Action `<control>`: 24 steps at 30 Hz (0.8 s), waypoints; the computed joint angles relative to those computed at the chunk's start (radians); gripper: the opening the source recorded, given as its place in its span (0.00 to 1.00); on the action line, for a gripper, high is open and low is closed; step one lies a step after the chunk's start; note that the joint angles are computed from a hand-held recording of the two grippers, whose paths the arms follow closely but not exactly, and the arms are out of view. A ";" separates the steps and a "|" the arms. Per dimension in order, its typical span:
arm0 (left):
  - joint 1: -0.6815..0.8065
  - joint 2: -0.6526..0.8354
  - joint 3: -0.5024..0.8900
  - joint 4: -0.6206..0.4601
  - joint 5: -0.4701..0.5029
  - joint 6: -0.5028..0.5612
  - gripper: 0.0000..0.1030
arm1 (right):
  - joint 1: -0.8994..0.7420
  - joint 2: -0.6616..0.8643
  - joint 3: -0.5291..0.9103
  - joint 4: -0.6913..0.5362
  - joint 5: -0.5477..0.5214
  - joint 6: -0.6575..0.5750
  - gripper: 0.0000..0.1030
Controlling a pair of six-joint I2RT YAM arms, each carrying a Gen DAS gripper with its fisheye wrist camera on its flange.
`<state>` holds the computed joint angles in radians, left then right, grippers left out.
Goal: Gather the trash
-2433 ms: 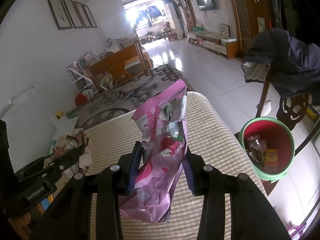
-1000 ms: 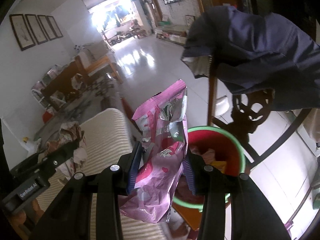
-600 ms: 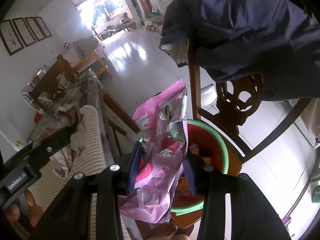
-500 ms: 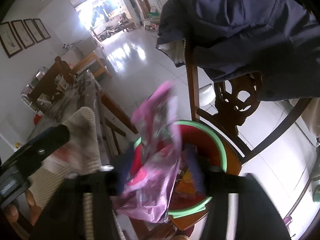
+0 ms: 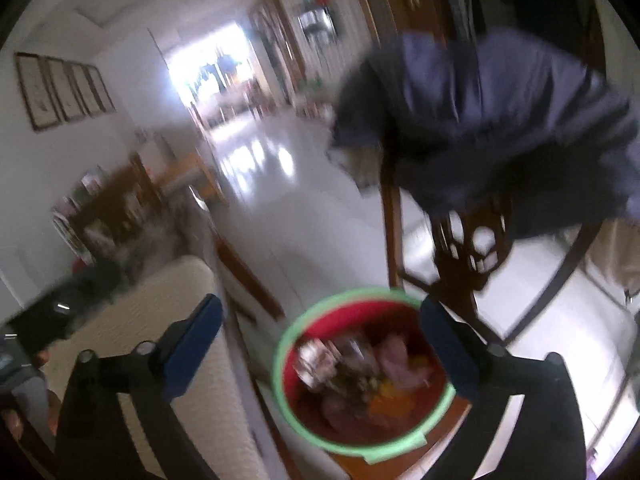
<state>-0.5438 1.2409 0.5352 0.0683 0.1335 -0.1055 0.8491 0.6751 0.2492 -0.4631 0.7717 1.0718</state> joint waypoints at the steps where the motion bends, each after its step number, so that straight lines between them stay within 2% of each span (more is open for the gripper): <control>1: 0.034 -0.050 -0.025 0.003 0.018 0.003 0.95 | 0.119 0.061 0.044 -0.030 0.130 0.083 0.93; 2: 0.072 -0.109 -0.052 0.005 0.028 0.007 0.95 | 0.195 0.121 0.083 -0.052 0.218 0.141 0.93; 5: 0.170 -0.255 -0.098 -0.024 0.031 0.043 0.95 | 0.324 0.301 0.207 -0.103 0.370 0.253 0.93; 7: 0.264 -0.331 -0.105 -0.076 0.072 0.085 0.95 | 0.352 0.363 0.257 -0.094 0.409 0.266 0.93; 13: 0.634 -0.418 -0.078 -0.219 0.307 0.187 0.95 | 0.469 0.682 0.507 -0.315 0.592 0.606 0.93; 15: 0.753 -0.412 -0.067 -0.244 0.382 0.235 0.95 | 0.491 0.758 0.561 -0.306 0.624 0.634 0.93; 18: 0.916 -0.389 -0.053 -0.269 0.501 0.306 0.95 | 0.517 0.911 0.703 -0.466 0.663 0.759 0.93; 19: 0.957 -0.381 -0.052 -0.266 0.527 0.324 0.95 | 0.519 0.932 0.728 -0.445 0.659 0.713 0.93; 21: 1.053 -0.360 -0.048 -0.258 0.602 0.374 0.95 | 0.516 0.936 0.739 -0.262 0.630 0.503 0.93; 23: 1.148 -0.321 -0.024 -0.279 0.700 0.446 0.95 | 0.519 0.971 0.775 -0.228 0.619 0.474 0.93; 24: 1.172 -0.309 -0.016 -0.289 0.718 0.469 0.95 | 0.524 1.000 0.808 -0.274 0.618 0.519 0.93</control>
